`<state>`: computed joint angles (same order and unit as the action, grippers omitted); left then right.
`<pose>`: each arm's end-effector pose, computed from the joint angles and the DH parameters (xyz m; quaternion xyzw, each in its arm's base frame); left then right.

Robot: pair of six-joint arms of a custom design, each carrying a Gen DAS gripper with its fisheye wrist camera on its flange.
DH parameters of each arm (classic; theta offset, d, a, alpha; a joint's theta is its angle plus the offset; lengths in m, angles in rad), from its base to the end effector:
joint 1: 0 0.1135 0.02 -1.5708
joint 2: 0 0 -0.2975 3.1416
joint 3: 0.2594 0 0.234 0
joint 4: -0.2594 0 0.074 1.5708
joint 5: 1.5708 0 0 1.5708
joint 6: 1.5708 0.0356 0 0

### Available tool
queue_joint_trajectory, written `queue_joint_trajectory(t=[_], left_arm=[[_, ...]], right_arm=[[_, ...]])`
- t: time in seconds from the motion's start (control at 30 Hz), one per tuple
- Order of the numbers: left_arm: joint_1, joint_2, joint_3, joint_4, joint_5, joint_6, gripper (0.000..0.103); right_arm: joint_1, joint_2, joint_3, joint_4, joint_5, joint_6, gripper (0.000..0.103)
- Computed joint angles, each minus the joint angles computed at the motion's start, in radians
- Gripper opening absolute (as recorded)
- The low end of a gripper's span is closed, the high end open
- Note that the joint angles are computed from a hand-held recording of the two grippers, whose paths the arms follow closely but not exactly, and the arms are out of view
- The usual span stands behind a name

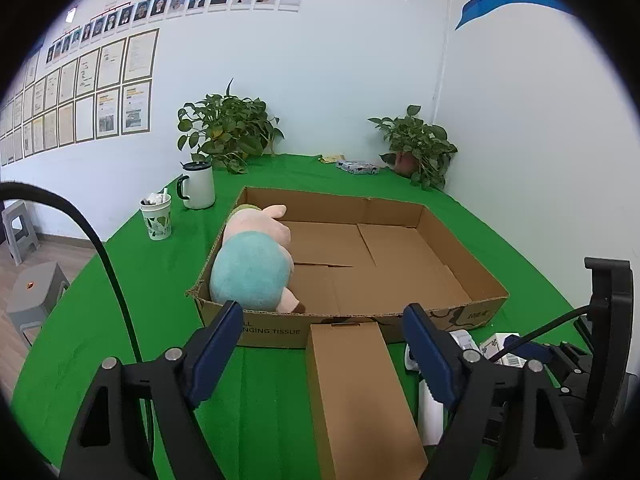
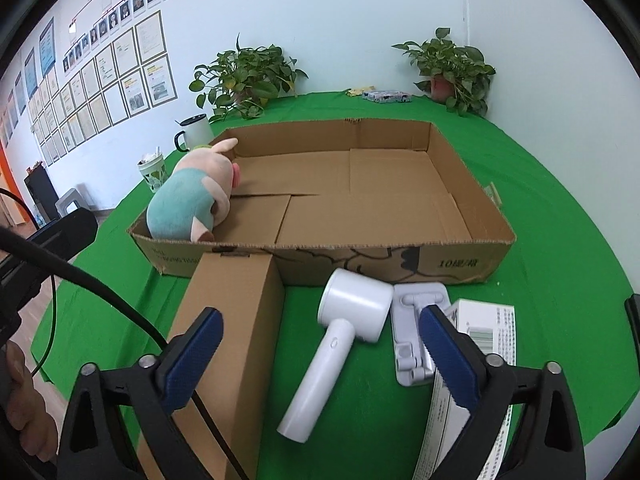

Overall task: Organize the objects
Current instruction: 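Withdraw the left gripper and grasp the long brown box with it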

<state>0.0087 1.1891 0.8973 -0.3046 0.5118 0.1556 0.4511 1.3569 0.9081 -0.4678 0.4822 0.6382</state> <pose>0.2301 -0.0154 0.3230 0.1809 0.8439 -0.1857 0.4697 0.2330 0.0945 0.2764 0.1623 0.9084 -0.0317 0.3840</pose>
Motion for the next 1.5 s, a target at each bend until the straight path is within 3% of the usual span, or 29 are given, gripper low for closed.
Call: queue_joint_trajectory(t=[0.03, 0.07, 0.1, 0.13, 0.17, 0.27, 0.3, 0.33, 0.37, 0.4, 0.43, 0.47, 0.57, 0.8, 0.9, 1.03, 1.27, 1.5], left_arm=[[-0.001, -0.004, -0.005, -0.006, 0.005, 0.010, 0.057], [0.000, -0.002, -0.004, -0.019, 0.014, 0.024, 0.048], [-0.002, -0.001, -0.005, -0.031, 0.019, 0.034, 0.025], [-0.004, 0.006, -0.001, -0.048, 0.024, 0.046, 0.004], [-0.004, 0.014, 0.003, -0.068, 0.032, 0.054, 0.004], [-0.007, 0.010, -0.009, -0.073, 0.040, 0.060, 0.004], [-0.018, 0.000, -0.018, -0.069, 0.023, 0.056, 0.005], [-0.023, 0.001, -0.017, -0.076, 0.014, 0.063, 0.016], [-0.029, 0.006, -0.012, -0.085, 0.003, 0.063, 0.028], [-0.030, 0.014, -0.007, -0.092, 0.004, 0.063, 0.058], [-0.024, 0.014, -0.011, -0.089, 0.015, 0.059, 0.079], [-0.014, 0.009, -0.023, -0.068, 0.031, 0.041, 0.081], [-0.005, 0.025, -0.017, -0.079, 0.048, 0.044, 0.081], [-0.004, 0.062, -0.018, -0.109, 0.048, 0.083, 0.081], [0.007, 0.100, 0.002, -0.168, 0.078, 0.115, 0.081], [0.037, 0.185, 0.054, -0.294, 0.156, 0.164, 0.081], [0.059, 0.271, 0.102, -0.441, 0.197, 0.275, 0.080], [0.095, 0.324, 0.101, -0.579, 0.220, 0.422, 0.080]], right_arm=[[0.002, -0.011, -0.022, 0.011, -0.005, 0.004, 0.077], [0.002, -0.018, -0.036, 0.015, -0.006, 0.011, 0.061], [0.000, -0.020, -0.042, 0.006, 0.001, 0.021, 0.044], [0.004, -0.020, -0.048, -0.004, 0.014, 0.032, 0.037], [-0.002, -0.025, -0.057, -0.002, 0.009, 0.030, 0.031], [0.002, -0.041, -0.089, 0.015, 0.010, 0.035, 0.030], [-0.001, -0.047, -0.094, 0.017, 0.007, 0.032, 0.032], [-0.003, -0.053, -0.100, 0.020, 0.007, 0.032, 0.034], [-0.007, -0.053, -0.101, 0.015, 0.009, 0.034, 0.049], [-0.009, -0.052, -0.100, 0.007, 0.008, 0.038, 0.073], [-0.020, -0.056, -0.108, 0.016, -0.002, 0.035, 0.085], [-0.030, -0.066, -0.122, 0.037, -0.016, 0.026, 0.096], [-0.047, -0.094, -0.160, 0.085, -0.043, 0.002, 0.103], [-0.081, -0.138, -0.302, 0.275, -0.177, -0.102, 0.102], [-0.099, -0.166, -0.373, 0.372, -0.302, -0.127, 0.102], [-0.153, -0.160, -0.420, 0.466, -0.556, -0.140, 0.102], [-0.120, -0.062, -0.413, 0.571, -0.763, -0.121, 0.102], [0.023, -0.020, -0.326, 0.471, -0.743, -0.200, 0.102]])
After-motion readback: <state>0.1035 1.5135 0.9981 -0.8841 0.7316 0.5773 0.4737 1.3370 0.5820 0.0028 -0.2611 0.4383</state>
